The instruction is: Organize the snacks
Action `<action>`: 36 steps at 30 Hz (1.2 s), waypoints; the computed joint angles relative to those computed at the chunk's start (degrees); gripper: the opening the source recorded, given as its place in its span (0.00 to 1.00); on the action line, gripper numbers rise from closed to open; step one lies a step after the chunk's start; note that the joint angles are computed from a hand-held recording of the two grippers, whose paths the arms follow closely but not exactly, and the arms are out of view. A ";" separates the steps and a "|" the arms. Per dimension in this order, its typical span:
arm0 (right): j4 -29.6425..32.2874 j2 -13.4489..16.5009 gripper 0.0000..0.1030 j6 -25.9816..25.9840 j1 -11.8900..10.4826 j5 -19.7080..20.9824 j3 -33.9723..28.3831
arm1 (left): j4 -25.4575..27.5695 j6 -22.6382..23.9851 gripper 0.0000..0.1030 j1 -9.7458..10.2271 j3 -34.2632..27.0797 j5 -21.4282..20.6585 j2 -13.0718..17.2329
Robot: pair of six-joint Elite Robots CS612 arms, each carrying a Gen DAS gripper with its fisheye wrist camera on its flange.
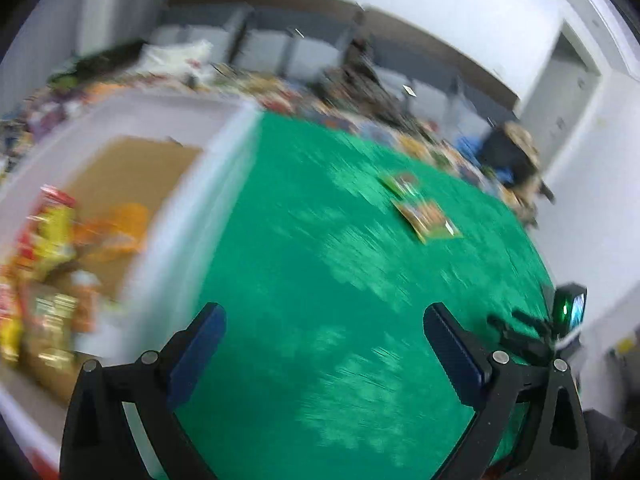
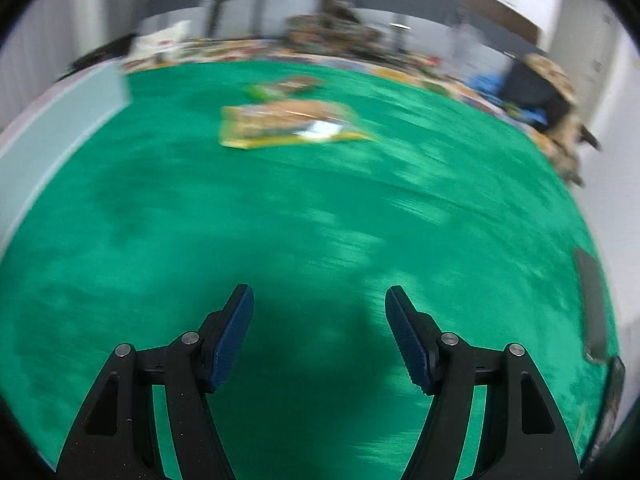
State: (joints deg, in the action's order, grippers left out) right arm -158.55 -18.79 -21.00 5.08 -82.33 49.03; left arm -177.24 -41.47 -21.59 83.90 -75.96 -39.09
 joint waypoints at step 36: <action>-0.30 1.27 0.80 10.79 -3.63 -0.08 -0.84 | 19.20 8.68 1.00 -1.75 -18.98 6.52 13.17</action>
